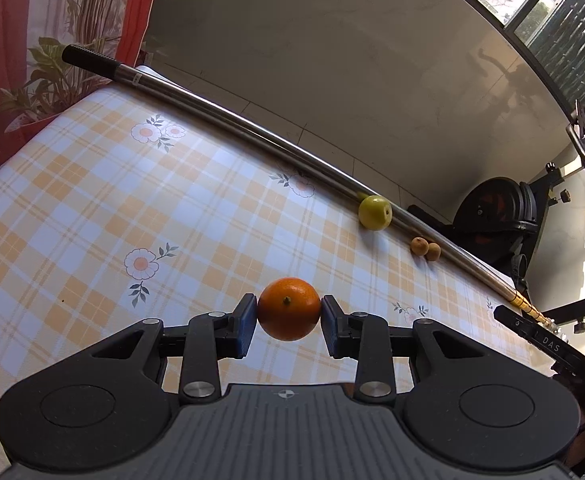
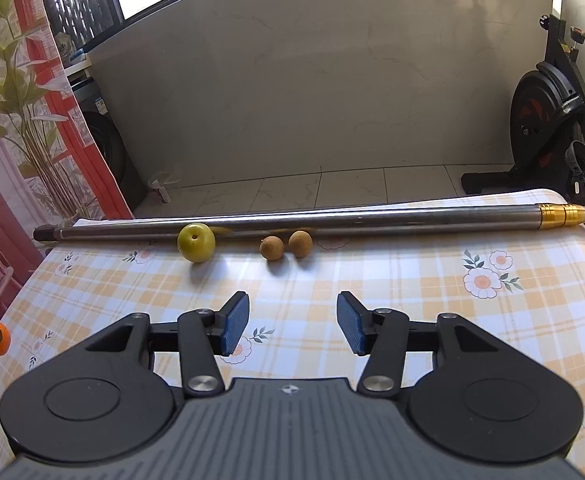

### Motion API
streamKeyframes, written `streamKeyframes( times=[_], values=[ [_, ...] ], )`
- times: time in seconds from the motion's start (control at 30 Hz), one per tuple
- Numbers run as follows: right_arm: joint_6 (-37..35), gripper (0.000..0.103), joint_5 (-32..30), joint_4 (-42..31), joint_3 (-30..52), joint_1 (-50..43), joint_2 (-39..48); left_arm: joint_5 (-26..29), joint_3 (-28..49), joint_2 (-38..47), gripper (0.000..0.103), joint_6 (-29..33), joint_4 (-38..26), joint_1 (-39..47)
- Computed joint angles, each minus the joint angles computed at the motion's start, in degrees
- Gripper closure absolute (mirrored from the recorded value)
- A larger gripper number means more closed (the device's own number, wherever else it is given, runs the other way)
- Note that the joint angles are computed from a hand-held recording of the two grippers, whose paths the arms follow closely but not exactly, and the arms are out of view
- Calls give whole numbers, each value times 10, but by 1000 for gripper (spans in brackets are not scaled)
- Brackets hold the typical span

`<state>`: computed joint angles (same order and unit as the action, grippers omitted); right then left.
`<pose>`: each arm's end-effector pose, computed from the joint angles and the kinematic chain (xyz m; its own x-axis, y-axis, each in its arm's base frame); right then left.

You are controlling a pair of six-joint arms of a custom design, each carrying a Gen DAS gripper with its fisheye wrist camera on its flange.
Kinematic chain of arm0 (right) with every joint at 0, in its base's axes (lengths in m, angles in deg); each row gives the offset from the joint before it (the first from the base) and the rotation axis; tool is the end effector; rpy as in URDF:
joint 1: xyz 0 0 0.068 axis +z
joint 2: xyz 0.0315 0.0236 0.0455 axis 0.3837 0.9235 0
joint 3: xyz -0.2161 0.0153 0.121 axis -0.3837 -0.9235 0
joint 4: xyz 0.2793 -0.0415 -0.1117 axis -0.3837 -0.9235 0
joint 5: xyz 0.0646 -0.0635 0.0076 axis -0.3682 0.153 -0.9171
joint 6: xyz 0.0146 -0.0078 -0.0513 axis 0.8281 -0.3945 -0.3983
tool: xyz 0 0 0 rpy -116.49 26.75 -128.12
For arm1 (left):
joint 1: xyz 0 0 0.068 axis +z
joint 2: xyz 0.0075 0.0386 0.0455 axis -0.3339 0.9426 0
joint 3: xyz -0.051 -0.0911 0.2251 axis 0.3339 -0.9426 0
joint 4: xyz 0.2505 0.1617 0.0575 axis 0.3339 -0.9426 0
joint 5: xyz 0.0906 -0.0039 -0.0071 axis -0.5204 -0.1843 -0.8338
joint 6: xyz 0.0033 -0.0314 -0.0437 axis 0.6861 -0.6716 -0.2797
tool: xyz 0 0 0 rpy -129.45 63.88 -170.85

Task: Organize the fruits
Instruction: 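Grasp a small brown round fruit by the pole with the right tool while the left holds the orange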

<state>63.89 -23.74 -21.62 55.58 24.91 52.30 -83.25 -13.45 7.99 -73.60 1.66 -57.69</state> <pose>0.3490 0.0273 0.1827 -0.6882 0.0440 -0.7242 -0.2533 0.9207 0.2967 0.2668 -0.1919 0.2093 -0.6110 -0.5720 -0.5473 -0.4075 0.8199 -0.4021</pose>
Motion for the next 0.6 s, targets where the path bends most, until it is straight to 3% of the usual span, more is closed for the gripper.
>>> streamKeyframes(
  times=[0.3, 0.6],
  values=[
    [0, 50, -21, -23, -70, -10, -116, -26, -10, -25, 66, -15, -10, -46],
    [8, 50, -52, -52, -93, -35, -174, -38, -13, -38, 66, -25, -43, -73]
  ],
)
